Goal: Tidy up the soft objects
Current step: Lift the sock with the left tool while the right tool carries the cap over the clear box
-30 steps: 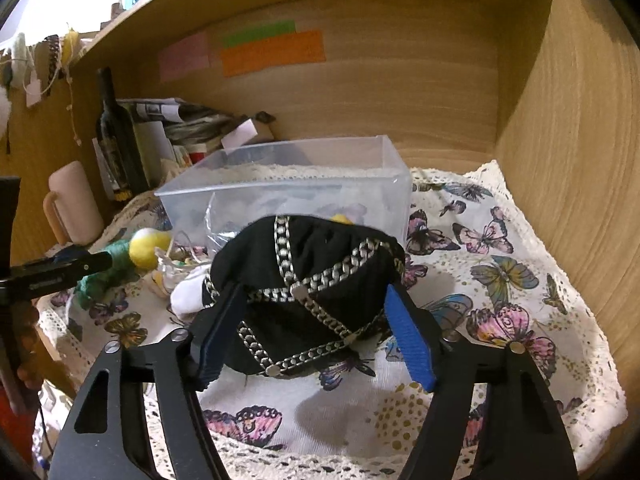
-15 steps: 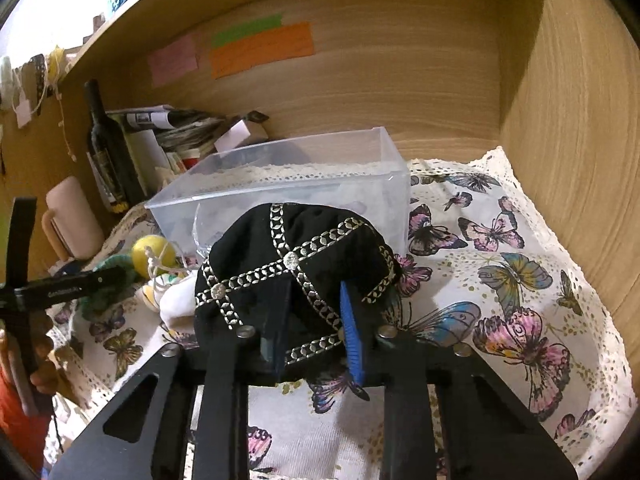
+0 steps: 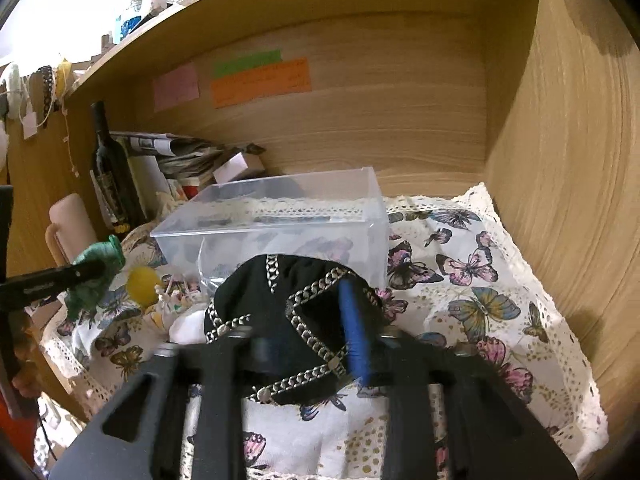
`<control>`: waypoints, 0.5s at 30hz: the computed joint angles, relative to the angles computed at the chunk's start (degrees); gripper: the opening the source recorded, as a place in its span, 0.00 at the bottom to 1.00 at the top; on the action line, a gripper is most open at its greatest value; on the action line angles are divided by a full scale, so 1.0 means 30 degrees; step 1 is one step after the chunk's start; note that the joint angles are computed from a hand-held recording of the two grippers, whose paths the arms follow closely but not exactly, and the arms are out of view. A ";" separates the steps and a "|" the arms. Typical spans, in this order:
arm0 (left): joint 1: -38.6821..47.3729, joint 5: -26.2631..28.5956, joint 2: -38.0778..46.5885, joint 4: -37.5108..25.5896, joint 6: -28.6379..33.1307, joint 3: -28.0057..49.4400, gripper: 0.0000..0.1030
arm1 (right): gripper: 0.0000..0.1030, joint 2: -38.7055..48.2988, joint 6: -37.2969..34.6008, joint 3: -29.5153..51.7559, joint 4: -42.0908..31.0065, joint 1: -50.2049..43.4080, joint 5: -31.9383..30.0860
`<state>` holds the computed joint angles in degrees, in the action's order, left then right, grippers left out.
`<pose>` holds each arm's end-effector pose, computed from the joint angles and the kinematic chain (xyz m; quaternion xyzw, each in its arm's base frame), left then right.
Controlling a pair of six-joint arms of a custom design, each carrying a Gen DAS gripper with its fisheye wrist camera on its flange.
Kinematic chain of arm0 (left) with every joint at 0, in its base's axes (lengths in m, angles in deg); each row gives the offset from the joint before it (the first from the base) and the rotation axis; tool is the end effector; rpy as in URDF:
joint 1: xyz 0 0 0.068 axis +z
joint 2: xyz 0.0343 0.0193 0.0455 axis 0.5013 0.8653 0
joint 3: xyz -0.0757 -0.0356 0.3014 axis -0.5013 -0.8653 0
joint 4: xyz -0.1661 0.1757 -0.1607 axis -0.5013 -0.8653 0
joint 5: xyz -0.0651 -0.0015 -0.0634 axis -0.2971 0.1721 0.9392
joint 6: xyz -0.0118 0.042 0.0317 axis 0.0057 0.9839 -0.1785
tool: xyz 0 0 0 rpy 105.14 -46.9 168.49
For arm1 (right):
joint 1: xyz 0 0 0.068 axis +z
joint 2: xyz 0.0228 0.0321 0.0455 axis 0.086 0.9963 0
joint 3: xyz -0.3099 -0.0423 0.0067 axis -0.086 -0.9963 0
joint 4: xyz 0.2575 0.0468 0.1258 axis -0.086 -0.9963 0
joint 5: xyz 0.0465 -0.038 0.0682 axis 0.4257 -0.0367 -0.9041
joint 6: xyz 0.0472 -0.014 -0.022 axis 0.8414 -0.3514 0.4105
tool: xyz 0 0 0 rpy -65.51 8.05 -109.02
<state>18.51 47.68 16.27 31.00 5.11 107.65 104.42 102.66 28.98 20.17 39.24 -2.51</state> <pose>0.3063 -0.0558 0.1219 -0.1050 0.8877 -0.0356 0.4468 0.3200 0.2083 0.1403 -0.0931 0.8568 0.1097 0.4952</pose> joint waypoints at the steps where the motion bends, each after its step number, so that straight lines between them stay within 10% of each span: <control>1: -0.0074 -0.0084 -0.0188 0.0074 0.0055 -0.0076 0.28 | 0.72 0.0015 0.0039 0.0136 -0.0106 -0.0113 -0.0190; 4: -0.0366 -0.0398 -0.0233 0.0287 0.0191 0.0041 0.28 | 0.92 0.0115 -0.0097 0.0387 0.0056 -0.0345 -0.0817; 11: -0.1087 -0.0317 -0.0319 0.0278 0.0481 0.0553 0.28 | 0.94 0.1947 -0.0555 0.3154 -0.3130 -0.0646 -0.1728; 15: -0.1405 -0.0534 -0.0546 0.0312 0.0504 0.0756 0.28 | 0.60 0.1986 -0.0247 0.2641 -0.2437 -0.0893 -0.2239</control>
